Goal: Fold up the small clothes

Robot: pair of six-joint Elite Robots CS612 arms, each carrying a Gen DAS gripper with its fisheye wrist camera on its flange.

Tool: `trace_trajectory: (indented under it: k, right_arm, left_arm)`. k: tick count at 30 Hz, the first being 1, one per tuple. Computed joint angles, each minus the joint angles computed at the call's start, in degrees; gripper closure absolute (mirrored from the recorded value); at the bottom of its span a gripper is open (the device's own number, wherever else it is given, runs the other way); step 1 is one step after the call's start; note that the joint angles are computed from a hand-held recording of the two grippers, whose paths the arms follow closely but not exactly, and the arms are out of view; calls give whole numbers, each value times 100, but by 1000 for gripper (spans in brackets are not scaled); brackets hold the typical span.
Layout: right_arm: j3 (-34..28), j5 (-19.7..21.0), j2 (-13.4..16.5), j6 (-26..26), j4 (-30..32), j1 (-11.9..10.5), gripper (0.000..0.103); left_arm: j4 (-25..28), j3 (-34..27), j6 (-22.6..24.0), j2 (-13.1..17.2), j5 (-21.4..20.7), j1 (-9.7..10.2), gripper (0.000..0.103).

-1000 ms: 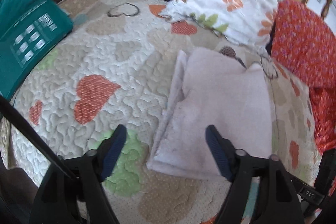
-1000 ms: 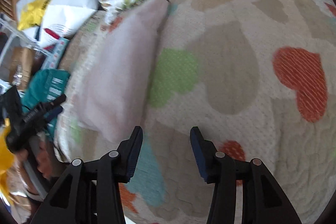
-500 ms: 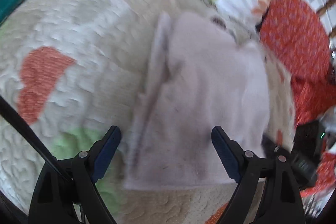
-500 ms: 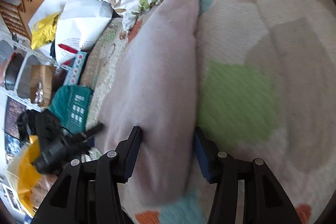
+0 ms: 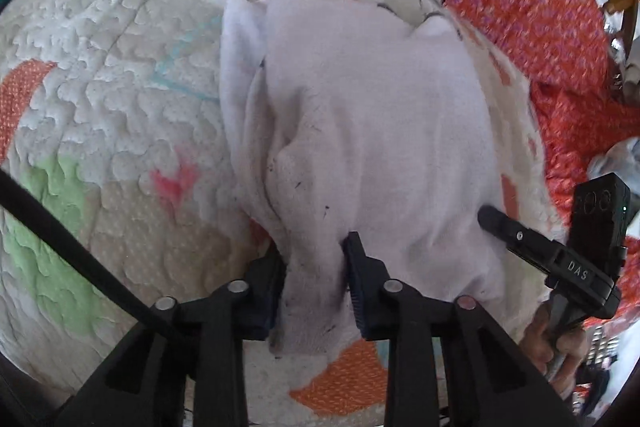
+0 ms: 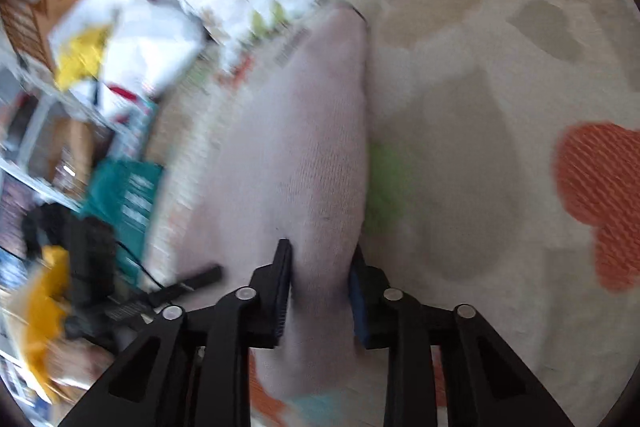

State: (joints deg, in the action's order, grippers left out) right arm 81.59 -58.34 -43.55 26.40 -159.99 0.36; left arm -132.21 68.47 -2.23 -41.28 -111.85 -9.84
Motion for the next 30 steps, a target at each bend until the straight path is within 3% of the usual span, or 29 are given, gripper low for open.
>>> trace_trajectory:
  k: [2,6,10,12,14,18,20,21,23,26,30]
  right_arm:
    - [130,27,-60,350,-270,-70,65]
    - [281,-737,-222,568,-1150,-60,65]
    - [108,-185,-52,597,-1594,-36,68]
    - [-57,35,87,529,-1344,21,69]
    - [-218,-17,212,323,-781,103,69]
    - [-211,-597,100,58,-603,212,75]
    - [-196,-892,5,-139,-732,249,75]
    - [-314,-1146,-20,-336,-646,284,75]
    - [-569,-1187,44,-376,-432,280,75]
    - [-1352,-983,431,-159,302,231,74]
    - [-2435,-1602,1043,-43,1467,302,74]
  left_arm:
    - [-138,57,162,-50,35,-8,72]
    - [-886,246,50,-174,-5,54,55]
    - [-1870,468,-262,-266,415,45,38]
    - [-2289,559,-316,-297,772,-11,35]
    - [-2676,690,-271,-355,1114,-50,32]
    - [-3555,1003,-169,-502,1721,-62,24]
    - [-4157,1074,-188,-518,2049,-77,13]
    - [-4456,1100,-229,-511,2174,-89,3]
    - [-5065,1147,-353,-495,2401,-99,0]
    - [-5238,1079,-542,-468,2362,-36,0]
    - [-4851,901,-708,-457,2142,74,0]
